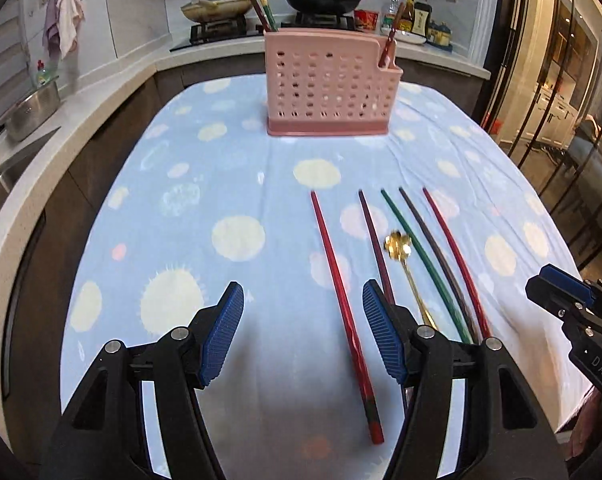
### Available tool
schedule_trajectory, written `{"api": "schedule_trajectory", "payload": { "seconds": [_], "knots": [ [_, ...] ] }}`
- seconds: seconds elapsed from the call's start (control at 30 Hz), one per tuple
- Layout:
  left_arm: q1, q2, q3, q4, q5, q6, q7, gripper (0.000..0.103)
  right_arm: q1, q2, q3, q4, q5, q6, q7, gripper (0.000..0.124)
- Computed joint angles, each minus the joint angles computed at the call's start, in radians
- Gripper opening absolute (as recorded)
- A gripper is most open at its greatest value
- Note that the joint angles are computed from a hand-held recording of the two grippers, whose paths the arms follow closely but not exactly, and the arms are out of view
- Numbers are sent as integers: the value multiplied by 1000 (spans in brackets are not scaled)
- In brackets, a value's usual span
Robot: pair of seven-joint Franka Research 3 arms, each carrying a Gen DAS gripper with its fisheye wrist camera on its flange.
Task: Organize utensils
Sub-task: 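Move both tools back down toward the remaining utensils, then grasp a red chopstick with the left tool while the right tool grasps another red chopstick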
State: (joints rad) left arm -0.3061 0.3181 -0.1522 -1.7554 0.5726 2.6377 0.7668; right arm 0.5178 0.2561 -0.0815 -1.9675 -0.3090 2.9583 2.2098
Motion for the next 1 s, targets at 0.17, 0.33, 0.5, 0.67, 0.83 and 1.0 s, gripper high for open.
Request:
{"api": "schedule_trajectory", "payload": {
  "seconds": [0.17, 0.33, 0.5, 0.67, 0.83, 1.0],
  "knots": [
    [4, -30, -21, -96, -37, 21, -2, 59, 21, -16, -8, -75, -27, 5, 50, 27],
    [0, -43, -35, -142, -59, 35, 2, 59, 12, -14, 14, -102, -4, 2, 35, 27],
    [-6, -37, -38, -149, -70, 32, 9, 59, 24, -8, 6, -105, -12, 4, 43, 27],
    [-16, -39, -31, -155, -48, 32, -4, 59, 51, -7, -27, -102, -76, -4, 95, 27],
    [-23, -42, -23, -163, -18, 37, -25, 59, 60, -6, -37, -107, -126, -11, 130, 26],
    [-28, -52, -19, -181, 20, 46, -56, 59, 59, -13, -38, -117, -187, -8, 175, 26]
  ]
}}
